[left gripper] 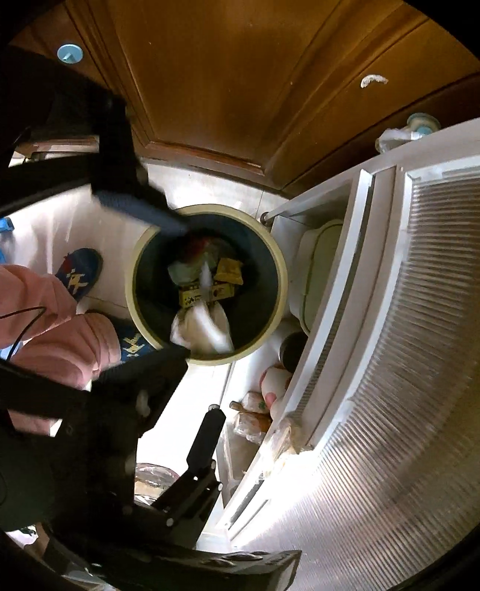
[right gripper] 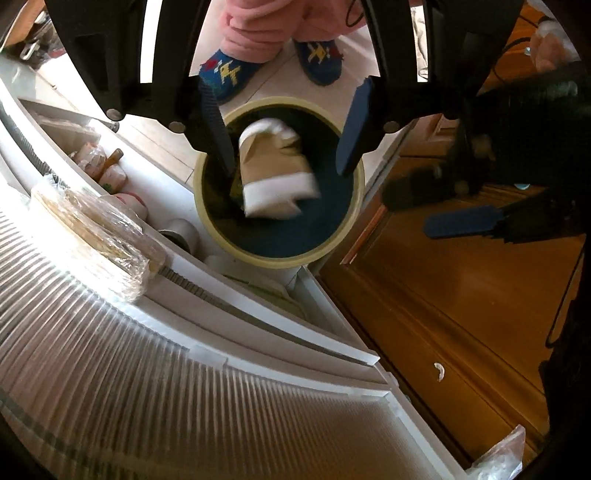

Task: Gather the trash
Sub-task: 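Open both tools to drop the cup and bottle into the bin, then raise both tools back over the table toward the remaining trash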

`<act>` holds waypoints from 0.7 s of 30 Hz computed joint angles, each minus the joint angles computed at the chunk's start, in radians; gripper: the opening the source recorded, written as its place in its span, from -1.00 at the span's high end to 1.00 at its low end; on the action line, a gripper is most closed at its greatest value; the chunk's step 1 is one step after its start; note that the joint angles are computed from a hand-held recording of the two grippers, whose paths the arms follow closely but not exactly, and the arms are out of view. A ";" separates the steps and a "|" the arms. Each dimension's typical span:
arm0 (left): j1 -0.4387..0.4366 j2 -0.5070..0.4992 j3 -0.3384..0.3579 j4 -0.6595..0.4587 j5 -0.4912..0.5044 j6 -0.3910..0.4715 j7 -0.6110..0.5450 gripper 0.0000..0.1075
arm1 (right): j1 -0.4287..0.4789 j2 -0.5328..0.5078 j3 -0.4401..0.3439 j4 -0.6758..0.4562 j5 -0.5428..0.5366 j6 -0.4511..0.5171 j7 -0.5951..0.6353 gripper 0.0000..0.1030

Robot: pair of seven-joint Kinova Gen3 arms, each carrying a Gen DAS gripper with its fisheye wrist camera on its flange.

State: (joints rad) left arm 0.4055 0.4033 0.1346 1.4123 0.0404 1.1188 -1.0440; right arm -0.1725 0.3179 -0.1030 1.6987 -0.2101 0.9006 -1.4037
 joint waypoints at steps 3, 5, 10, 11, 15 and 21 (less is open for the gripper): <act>0.002 -0.007 -0.003 -0.010 -0.006 0.022 0.011 -0.35 | -0.002 -0.007 0.003 -0.009 0.002 0.007 -0.010 -0.19; 0.007 -0.012 -0.004 -0.026 -0.015 0.044 0.020 -0.35 | 0.001 -0.012 0.003 -0.015 -0.004 0.017 -0.011 -0.19; 0.012 -0.035 -0.002 -0.075 -0.027 0.102 0.030 -0.35 | -0.017 -0.048 0.010 -0.055 0.014 0.086 -0.059 -0.19; 0.013 -0.039 -0.001 -0.090 -0.029 0.119 0.032 -0.35 | -0.017 -0.054 0.011 -0.066 0.012 0.103 -0.067 -0.19; 0.018 -0.053 0.003 -0.166 -0.036 0.202 0.037 -0.35 | -0.016 -0.081 0.015 -0.117 0.009 0.177 -0.098 -0.19; 0.040 -0.065 0.003 -0.345 -0.058 0.358 0.052 -0.35 | -0.029 -0.124 0.017 -0.230 0.023 0.309 -0.133 -0.19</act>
State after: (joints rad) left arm 0.4451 0.3385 0.1379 1.0674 -0.0180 1.4766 -0.9919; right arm -0.2011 0.1937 -0.0861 1.4689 -0.1866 1.2094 -1.5366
